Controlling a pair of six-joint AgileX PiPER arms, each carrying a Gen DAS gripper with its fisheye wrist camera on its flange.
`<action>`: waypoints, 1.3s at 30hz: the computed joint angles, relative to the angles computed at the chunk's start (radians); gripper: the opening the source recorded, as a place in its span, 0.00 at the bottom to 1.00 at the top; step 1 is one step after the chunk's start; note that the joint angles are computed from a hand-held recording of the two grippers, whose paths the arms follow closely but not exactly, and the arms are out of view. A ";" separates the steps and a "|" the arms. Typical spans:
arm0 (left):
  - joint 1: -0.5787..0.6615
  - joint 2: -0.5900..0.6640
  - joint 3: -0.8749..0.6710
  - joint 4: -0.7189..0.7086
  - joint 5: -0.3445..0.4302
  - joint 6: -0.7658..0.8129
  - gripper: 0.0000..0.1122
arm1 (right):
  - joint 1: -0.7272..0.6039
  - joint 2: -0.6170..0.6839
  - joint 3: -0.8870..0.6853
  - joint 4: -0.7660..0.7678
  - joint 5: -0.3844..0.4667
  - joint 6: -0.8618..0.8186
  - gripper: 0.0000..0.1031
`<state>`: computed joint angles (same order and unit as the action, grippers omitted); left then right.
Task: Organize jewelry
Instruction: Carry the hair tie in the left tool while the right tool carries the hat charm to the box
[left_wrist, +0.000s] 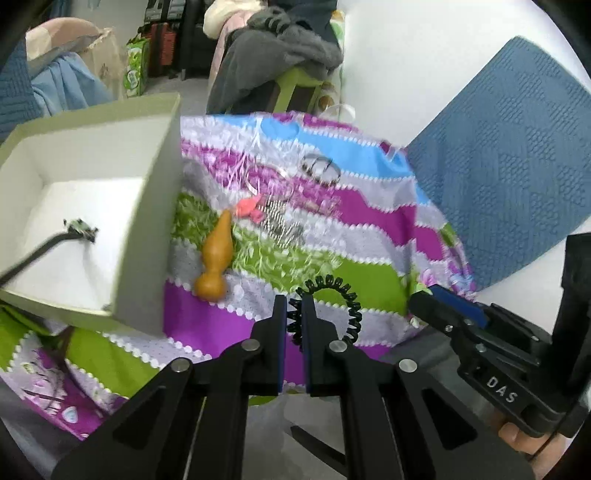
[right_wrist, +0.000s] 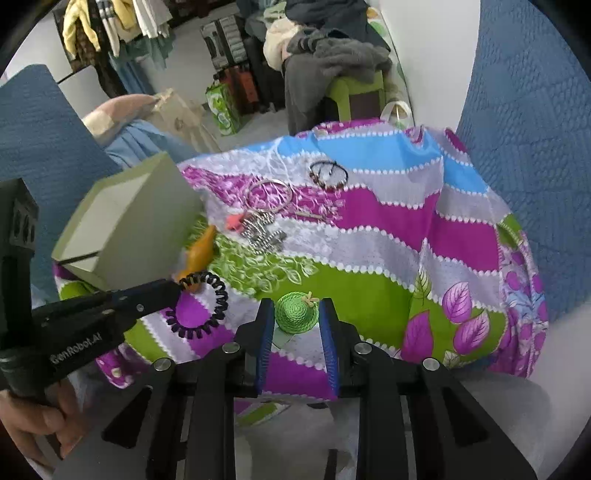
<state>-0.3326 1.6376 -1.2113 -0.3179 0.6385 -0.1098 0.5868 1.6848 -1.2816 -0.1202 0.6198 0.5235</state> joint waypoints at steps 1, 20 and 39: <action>0.010 -0.015 -0.008 -0.011 0.015 0.014 0.06 | 0.004 -0.005 -0.013 -0.011 0.011 0.008 0.22; 0.231 -0.131 -0.399 -0.019 0.367 0.134 0.06 | 0.131 0.038 -0.526 -0.184 0.257 0.089 0.22; 0.604 -0.098 -0.371 -0.180 0.434 0.470 0.06 | 0.280 0.485 -1.163 -0.160 0.464 0.036 0.22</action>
<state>0.2716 1.5400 -1.5827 -0.4984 1.0725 0.3605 0.8669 2.1702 -2.4444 -0.2802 1.0842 0.5594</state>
